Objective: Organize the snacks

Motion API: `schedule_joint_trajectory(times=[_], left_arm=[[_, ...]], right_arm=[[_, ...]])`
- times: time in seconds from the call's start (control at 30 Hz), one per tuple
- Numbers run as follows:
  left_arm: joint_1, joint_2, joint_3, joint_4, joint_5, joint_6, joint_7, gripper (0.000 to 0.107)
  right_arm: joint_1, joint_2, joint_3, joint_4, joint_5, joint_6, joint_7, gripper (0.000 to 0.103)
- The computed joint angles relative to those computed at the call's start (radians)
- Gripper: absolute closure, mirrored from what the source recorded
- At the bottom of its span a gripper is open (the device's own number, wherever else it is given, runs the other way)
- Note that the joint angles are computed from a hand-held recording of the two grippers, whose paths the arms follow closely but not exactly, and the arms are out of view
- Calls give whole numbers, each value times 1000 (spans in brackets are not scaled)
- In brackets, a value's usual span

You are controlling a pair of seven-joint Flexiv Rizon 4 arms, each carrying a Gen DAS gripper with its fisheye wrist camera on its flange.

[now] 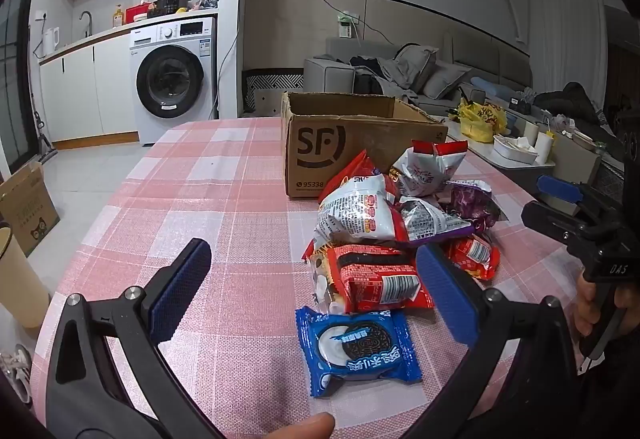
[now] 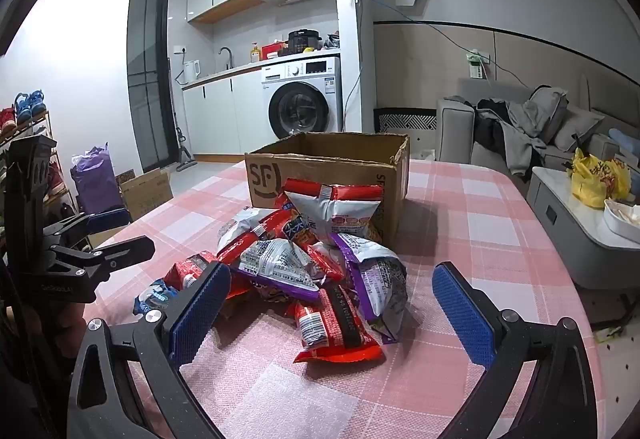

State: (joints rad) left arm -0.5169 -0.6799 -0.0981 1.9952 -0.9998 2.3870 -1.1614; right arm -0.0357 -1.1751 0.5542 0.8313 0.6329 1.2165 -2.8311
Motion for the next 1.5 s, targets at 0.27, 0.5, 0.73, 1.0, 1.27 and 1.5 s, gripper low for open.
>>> schedule_joint_trajectory(times=[0.27,0.5,0.73,1.0,1.27,1.5], left_arm=[[1,1,2,1,5,-2,-2,4],[0,0,4,0,1,-4,1,4],[2,0,3,2,3,-3,1,4],[-15,-3,2,-10,-42,0,41,4],[-15,29,2,18,-17,-80,15,4],[-65,23,4,-26,-191,-156,167,4]], right_arm=[[9,-4,-10,-6,-5,13,15,0],[-2,5,2,7,-9,24,9,0],[6,-2,5,13,-25,54,5,0],[61,-11,-74,11,-121,92,161,0],[97,-30,-147,-7,-259,43,353,0],[131,-49,-226,-33,-378,-60,508,0]])
